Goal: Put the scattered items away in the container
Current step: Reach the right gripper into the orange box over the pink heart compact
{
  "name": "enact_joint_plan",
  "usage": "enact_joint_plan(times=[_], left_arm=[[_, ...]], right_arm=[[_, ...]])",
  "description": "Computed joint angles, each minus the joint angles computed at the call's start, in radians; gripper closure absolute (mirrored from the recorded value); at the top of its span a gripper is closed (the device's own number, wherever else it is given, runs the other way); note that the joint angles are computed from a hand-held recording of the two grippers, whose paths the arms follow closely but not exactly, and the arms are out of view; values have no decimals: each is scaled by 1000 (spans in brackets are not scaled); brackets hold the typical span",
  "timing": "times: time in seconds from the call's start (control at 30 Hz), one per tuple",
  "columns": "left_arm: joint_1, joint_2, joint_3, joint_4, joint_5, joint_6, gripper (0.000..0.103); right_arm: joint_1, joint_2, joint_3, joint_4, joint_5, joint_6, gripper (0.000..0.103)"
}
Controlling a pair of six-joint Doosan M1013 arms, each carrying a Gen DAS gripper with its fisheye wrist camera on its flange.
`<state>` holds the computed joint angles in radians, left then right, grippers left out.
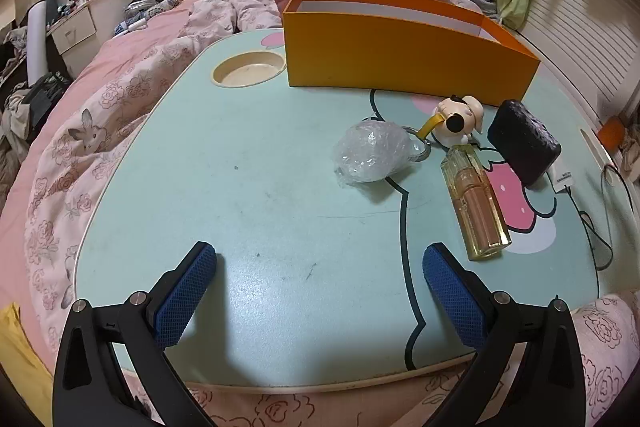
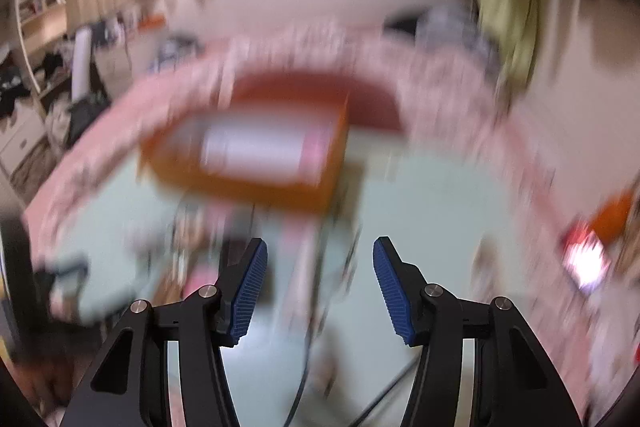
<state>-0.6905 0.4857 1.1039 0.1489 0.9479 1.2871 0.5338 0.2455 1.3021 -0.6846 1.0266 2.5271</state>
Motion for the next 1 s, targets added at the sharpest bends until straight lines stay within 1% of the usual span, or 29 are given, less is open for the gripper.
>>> enact_joint_plan(times=[0.03, 0.07, 0.1, 0.13, 0.17, 0.2, 0.23, 0.3, 0.33, 0.4, 0.47, 0.5, 0.57, 0.6, 0.63, 0.7, 0.8, 0.83, 0.93, 1.0], left_arm=[[0, 0, 0, -1, -2, 2, 0], [1, 1, 0, -3, -3, 5, 0], [1, 0, 1, -3, -4, 5, 0], [0, 0, 1, -3, -4, 4, 0], [0, 0, 1, -2, -5, 4, 0], [-1, 0, 1, -2, -5, 4, 0], [-1, 0, 1, -2, -5, 4, 0], [-1, 0, 2, -3, -7, 4, 0], [-1, -1, 3, -3, -7, 5, 0], [-1, -1, 4, -5, -9, 7, 0], [0, -2, 5, -7, -12, 9, 0], [0, -3, 6, -9, -13, 10, 0], [0, -4, 9, -10, -16, 13, 0], [1, -5, 10, -9, -17, 14, 0], [0, -5, 9, -10, -17, 13, 0], [1, -6, 11, -12, -19, 14, 0], [2, -6, 11, -12, -19, 14, 0], [1, -5, 11, -11, -19, 15, 0], [1, -6, 11, -12, -19, 15, 0], [2, -5, 10, -14, -17, 16, 0]], right_arm=[[-24, 29, -61, 38, 25, -82, 48], [-53, 64, -128, 119, 57, -176, 51], [-85, 100, -193, 229, 84, -268, 59], [-117, 136, -252, 345, 114, -352, 63], [-146, 178, -316, 445, 164, -419, 67], [-171, 230, -389, 523, 235, -451, 71], [-185, 269, -439, 551, 290, -449, 73], [-195, 333, -520, 552, 385, -411, 74], [-196, 361, -554, 543, 420, -405, 74], [-194, 392, -592, 517, 460, -399, 74], [-195, 419, -628, 518, 501, -390, 74], [-195, 436, -651, 525, 535, -393, 77], [-190, 471, -700, 489, 602, -414, 85], [-187, 487, -726, 471, 632, -425, 85], [-183, 505, -755, 463, 661, -433, 85], [-179, 526, -790, 457, 707, -448, 80], [-178, 573, -870, 465, 799, -505, 75], [-176, 587, -892, 458, 823, -517, 75], [-169, 611, -927, 417, 856, -550, 71], [-165, 623, -946, 398, 863, -580, 70]])
